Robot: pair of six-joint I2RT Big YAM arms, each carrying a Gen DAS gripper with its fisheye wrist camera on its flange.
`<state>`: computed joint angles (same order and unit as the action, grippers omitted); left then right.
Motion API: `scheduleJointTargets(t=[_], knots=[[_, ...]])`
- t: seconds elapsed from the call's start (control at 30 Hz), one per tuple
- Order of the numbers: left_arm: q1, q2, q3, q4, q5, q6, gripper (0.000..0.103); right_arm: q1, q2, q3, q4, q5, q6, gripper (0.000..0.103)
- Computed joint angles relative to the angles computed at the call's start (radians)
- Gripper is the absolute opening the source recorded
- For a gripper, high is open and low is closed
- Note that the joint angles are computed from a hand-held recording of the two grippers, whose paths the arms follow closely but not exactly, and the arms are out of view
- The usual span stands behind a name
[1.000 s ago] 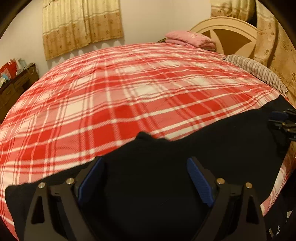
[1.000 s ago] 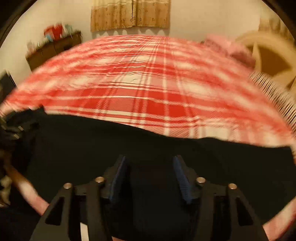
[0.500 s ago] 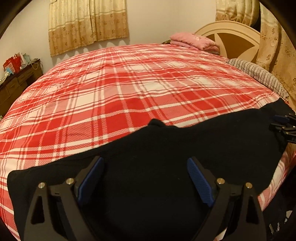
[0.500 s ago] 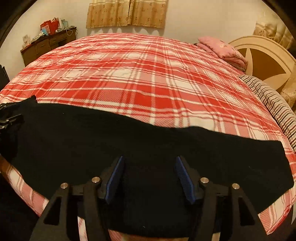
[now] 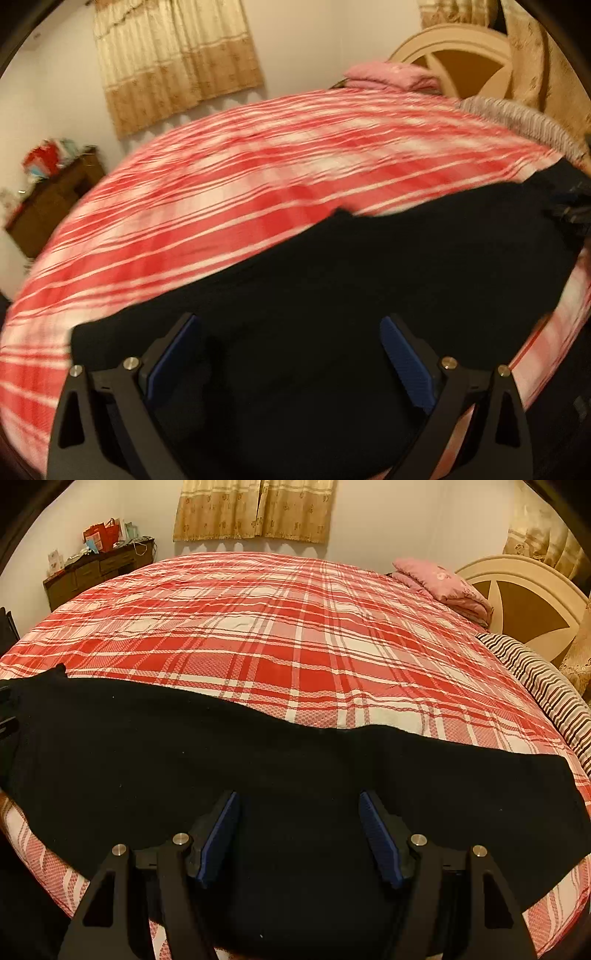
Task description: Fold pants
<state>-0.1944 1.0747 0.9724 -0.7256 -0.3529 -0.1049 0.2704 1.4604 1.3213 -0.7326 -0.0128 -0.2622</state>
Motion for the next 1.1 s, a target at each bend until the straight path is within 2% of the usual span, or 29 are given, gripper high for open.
scheduleJointTargets(t=[0.03, 0.07, 0.13, 0.17, 0.23, 0.3, 0.37, 0.43, 0.53, 0.67, 0.77, 0.9, 0.97, 1.1], knots=[[0.018, -0.011, -0.013, -0.023, -0.003, -0.005, 0.101, -0.001, -0.001, -0.002, 0.005, -0.002, 0.003, 0.069], [0.047, -0.023, -0.031, -0.042, 0.028, -0.023, 0.103, -0.001, -0.001, -0.004, 0.009, -0.003, 0.005, 0.069], [0.117, -0.074, -0.090, -0.005, 0.155, -0.063, 0.103, -0.002, -0.006, -0.009, 0.019, -0.009, 0.016, 0.069], [0.120, -0.094, -0.108, 0.013, 0.153, -0.057, 0.103, -0.003, -0.009, -0.012, 0.025, -0.013, 0.021, 0.069], [0.096, -0.102, -0.104, -0.001, 0.116, -0.042, 0.103, -0.009, -0.013, -0.014, 0.028, -0.030, 0.029, 0.069], [0.095, -0.114, -0.103, -0.002, 0.116, -0.052, 0.103, -0.016, -0.015, -0.012, 0.026, -0.051, 0.041, 0.069], [0.123, -0.118, -0.102, -0.023, 0.130, -0.064, 0.103, -0.028, -0.018, -0.008, 0.025, -0.086, 0.070, 0.069], [0.162, -0.132, -0.114, -0.029, 0.196, -0.037, 0.103, -0.034, -0.016, -0.005, 0.016, -0.088, 0.075, 0.069], [0.135, -0.152, -0.120, -0.035, 0.163, -0.013, 0.103, -0.045, -0.022, -0.008, 0.022, -0.099, 0.090, 0.069], [0.148, -0.160, -0.104, -0.010, 0.210, -0.073, 0.103, -0.056, -0.032, -0.003, 0.014, -0.124, 0.114, 0.069], [0.142, -0.138, -0.077, 0.014, 0.200, -0.086, 0.103, -0.079, -0.042, 0.002, 0.015, -0.138, 0.116, 0.069], [0.123, -0.070, -0.028, 0.006, 0.152, -0.096, 0.103, -0.158, -0.015, 0.046, -0.033, -0.158, 0.133, 0.069], [0.119, -0.058, -0.019, 0.016, 0.169, -0.115, 0.103, -0.224, -0.023, 0.055, -0.022, -0.220, 0.155, 0.069], [0.101, -0.026, -0.003, 0.016, 0.143, -0.141, 0.103, -0.352, -0.020, 0.100, -0.018, -0.236, 0.210, 0.069]])
